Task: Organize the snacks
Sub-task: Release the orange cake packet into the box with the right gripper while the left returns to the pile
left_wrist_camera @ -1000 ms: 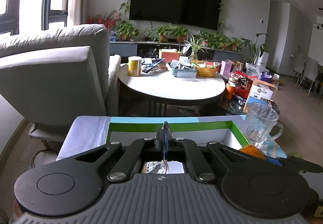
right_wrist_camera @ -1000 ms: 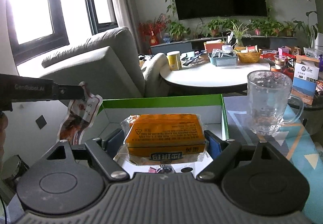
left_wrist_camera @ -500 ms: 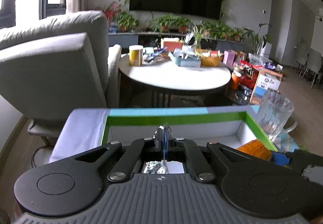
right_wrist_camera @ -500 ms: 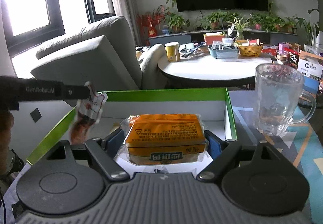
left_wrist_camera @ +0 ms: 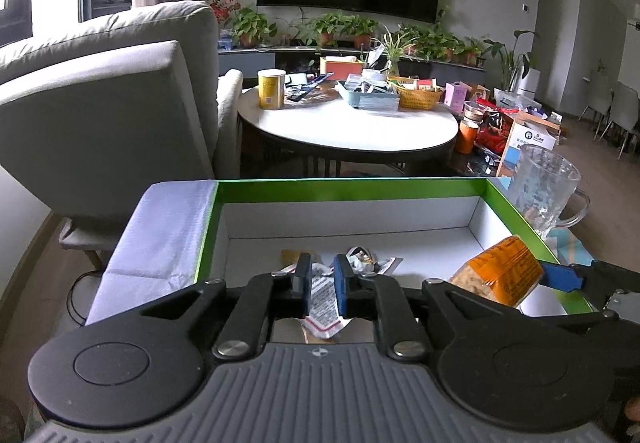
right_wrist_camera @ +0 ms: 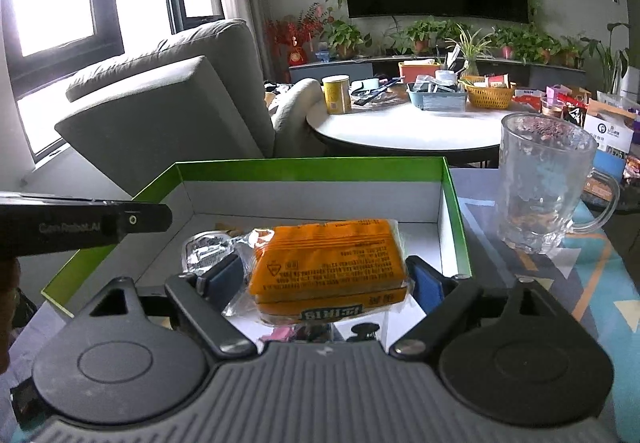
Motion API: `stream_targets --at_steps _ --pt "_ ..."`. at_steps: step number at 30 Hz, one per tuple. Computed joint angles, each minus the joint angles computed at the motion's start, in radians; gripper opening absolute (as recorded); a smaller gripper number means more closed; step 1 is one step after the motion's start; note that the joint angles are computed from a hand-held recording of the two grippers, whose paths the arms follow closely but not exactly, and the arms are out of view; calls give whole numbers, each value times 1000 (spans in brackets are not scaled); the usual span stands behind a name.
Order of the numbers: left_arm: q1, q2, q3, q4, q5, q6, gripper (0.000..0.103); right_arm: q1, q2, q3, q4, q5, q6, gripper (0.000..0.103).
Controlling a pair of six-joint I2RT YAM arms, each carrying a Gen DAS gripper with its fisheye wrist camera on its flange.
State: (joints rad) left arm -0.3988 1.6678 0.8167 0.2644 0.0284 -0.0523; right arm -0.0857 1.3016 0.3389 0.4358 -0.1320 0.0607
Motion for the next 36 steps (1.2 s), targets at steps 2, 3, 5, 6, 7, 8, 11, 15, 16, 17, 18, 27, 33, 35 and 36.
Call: stream_targets --at_steps 2,3,5,6,7,8,11,15,16,17,18,27,33,35,36 --pt "5 -31 -29 1 -2 -8 12 -2 -17 -14 0 -2 -5 49" --pt "10 -48 -44 3 -1 -11 12 -4 -27 -22 -1 -6 -7 49" --pt "20 -91 -79 6 3 -19 14 -7 -46 -37 -6 -12 -13 49" --pt "24 -113 -96 6 6 -22 15 -5 -57 -44 -11 -12 -18 49" --pt "28 -136 -113 4 8 -25 17 -2 -63 -47 -17 -11 -22 49" --pt "30 -157 -128 2 10 -27 19 0 -70 -51 -26 -15 -26 49" --pt "46 -214 -167 -13 21 -24 22 26 -100 -77 -33 13 -46 49" --pt "68 -290 -225 -39 30 -30 26 0 -161 -105 -58 -22 -16 49" --pt "72 -307 -239 -50 34 -30 28 -7 -180 -109 -72 -35 -10 49" --pt "76 -324 -253 -63 41 -30 30 -6 -200 -115 -82 -33 -4 49" --pt "80 -340 -267 -75 45 -30 30 1 -219 -122 -89 -18 -7 49" --pt "64 -453 -394 -205 11 -52 38 10 -438 -184 -210 11 -19 49" --pt "3 -462 -412 -255 -52 -124 46 -54 -663 -229 -379 -57 -65 49" --pt "-23 -453 -411 -259 -84 -147 47 -101 -733 -240 -452 -99 -77 49" --pt "-32 -445 -408 -261 -96 -157 47 -125 -755 -243 -479 -118 -83 49"
